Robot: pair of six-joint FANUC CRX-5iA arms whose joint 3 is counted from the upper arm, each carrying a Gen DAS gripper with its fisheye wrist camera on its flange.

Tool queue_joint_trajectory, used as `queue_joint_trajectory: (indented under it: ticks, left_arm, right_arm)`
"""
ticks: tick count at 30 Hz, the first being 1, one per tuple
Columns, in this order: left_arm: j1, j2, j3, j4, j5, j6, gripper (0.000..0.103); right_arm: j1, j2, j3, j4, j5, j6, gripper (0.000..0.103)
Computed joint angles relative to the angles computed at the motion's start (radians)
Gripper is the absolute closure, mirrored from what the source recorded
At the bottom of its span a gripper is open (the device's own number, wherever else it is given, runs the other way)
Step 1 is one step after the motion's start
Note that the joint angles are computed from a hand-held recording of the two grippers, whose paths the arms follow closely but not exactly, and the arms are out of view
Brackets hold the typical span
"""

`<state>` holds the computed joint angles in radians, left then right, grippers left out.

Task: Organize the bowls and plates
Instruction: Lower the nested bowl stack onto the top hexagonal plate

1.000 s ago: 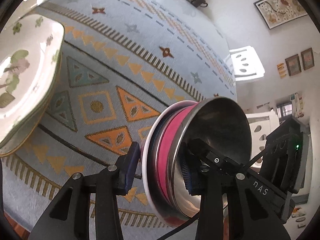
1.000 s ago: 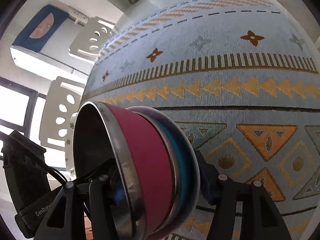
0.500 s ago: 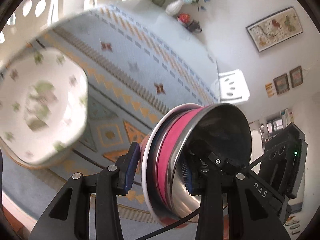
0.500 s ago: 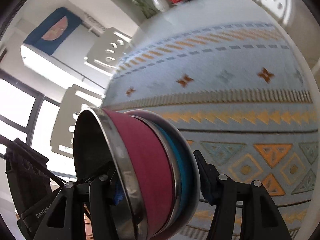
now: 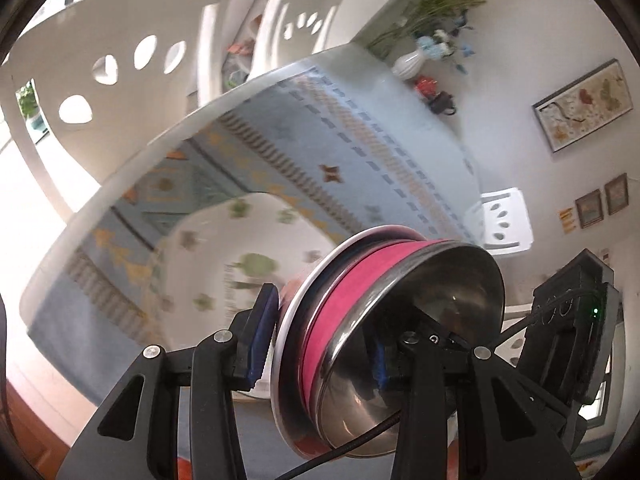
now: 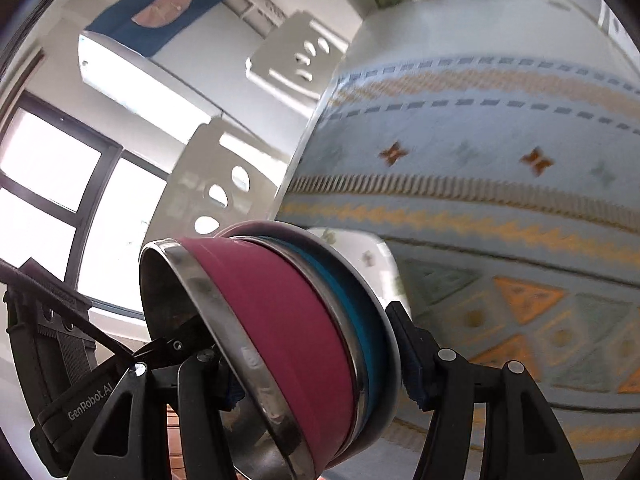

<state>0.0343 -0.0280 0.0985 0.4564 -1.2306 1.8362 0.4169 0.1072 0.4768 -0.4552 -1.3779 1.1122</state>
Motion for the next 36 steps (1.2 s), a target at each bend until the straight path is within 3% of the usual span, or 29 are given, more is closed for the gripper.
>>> queue_joint_trajectory:
  ticks: [8,15,26,31,36]
  left_arm:
    - [0.104,0.068,-0.052,0.100,-0.081,-0.152,0.067]
    - [0.109,0.131,-0.017,0.130,-0.121,-0.267,0.067]
    - [0.129,0.193,0.058,0.157,-0.205,-0.407,0.067]
    - [0.136,0.139,0.083,0.098,-0.145,-0.502,0.067]
    - [0.119,0.098,0.107,0.124,-0.077,-0.596,0.064]
  right_arm:
    - [0.080,0.074,-0.003,0.058,0.000,-0.131,0.043]
    - [0.091,0.099,-0.021,0.100,0.016,-0.240,0.043]
    - [0.090,0.093,-0.015,0.143,0.026,-0.294,0.044]
    - [0.161,0.029,-0.045,0.324,0.078,-0.287,0.044]
    - [0.277,-0.029,-0.062,0.549,0.109,-0.304,0.044]
